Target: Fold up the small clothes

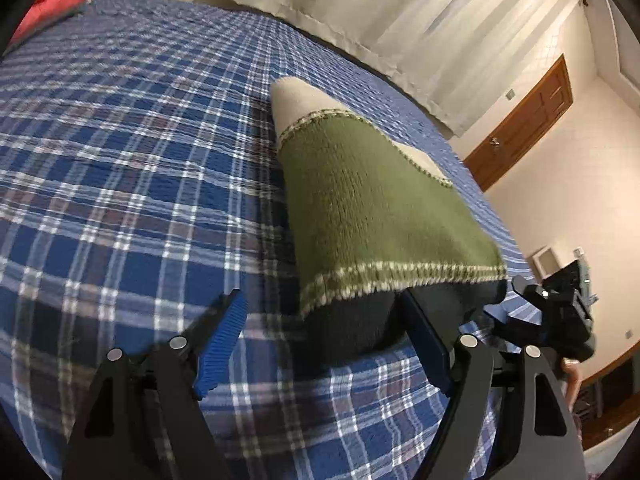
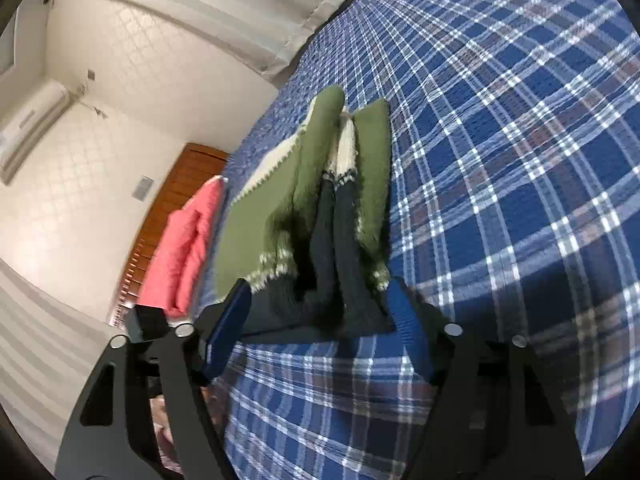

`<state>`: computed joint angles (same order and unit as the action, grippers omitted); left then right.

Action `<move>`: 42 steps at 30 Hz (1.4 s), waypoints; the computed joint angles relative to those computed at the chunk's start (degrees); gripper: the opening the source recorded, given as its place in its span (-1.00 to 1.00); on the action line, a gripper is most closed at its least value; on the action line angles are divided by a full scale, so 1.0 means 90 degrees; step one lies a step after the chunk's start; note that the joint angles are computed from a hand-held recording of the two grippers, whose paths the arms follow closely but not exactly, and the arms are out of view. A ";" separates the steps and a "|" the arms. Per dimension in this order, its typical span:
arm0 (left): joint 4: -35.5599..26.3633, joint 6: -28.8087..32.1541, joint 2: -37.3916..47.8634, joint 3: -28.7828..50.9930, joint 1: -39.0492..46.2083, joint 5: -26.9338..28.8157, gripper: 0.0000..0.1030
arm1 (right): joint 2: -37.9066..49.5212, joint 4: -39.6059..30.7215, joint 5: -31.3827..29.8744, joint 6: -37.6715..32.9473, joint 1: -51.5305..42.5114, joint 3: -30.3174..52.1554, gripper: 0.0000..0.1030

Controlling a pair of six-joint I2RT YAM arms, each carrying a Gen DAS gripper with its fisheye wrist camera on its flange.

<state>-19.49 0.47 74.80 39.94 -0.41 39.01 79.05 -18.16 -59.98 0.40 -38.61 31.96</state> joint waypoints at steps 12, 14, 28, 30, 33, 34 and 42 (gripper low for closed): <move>0.0015 -0.0348 -0.1412 -0.0553 -0.0849 -0.2059 0.60 | -0.2139 0.0146 0.2552 0.0740 0.1277 -0.0692 0.59; 0.0030 -0.0465 -0.1503 -0.0583 -0.0932 -0.2265 0.60 | -0.2574 0.0062 0.3178 0.0806 0.1677 -0.0740 0.61; -0.0130 -0.0858 -0.2312 -0.0678 -0.1445 -0.3741 0.66 | -0.3551 0.0083 0.5374 0.1018 0.3163 -0.0828 0.78; -0.0144 -0.0890 -0.2394 -0.0693 -0.1493 -0.3868 0.66 | -0.3577 0.0084 0.5533 0.1015 0.3251 -0.0821 0.79; -0.0203 -0.0940 -0.2454 -0.0671 -0.1622 -0.4167 0.67 | -0.3627 0.0067 0.5631 0.0986 0.3301 -0.0831 0.79; -0.0235 -0.0921 -0.2487 -0.0666 -0.1657 -0.4225 0.67 | -0.3636 0.0067 0.5632 0.0987 0.3313 -0.0830 0.79; -0.0377 -0.1011 -0.2653 -0.0588 -0.1741 -0.4483 0.67 | -0.3639 0.0079 0.5765 0.0990 0.3476 -0.0807 0.80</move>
<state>-22.89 -8.63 50.91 34.65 -16.08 -1.34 46.30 -17.44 -8.09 9.31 -7.33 24.70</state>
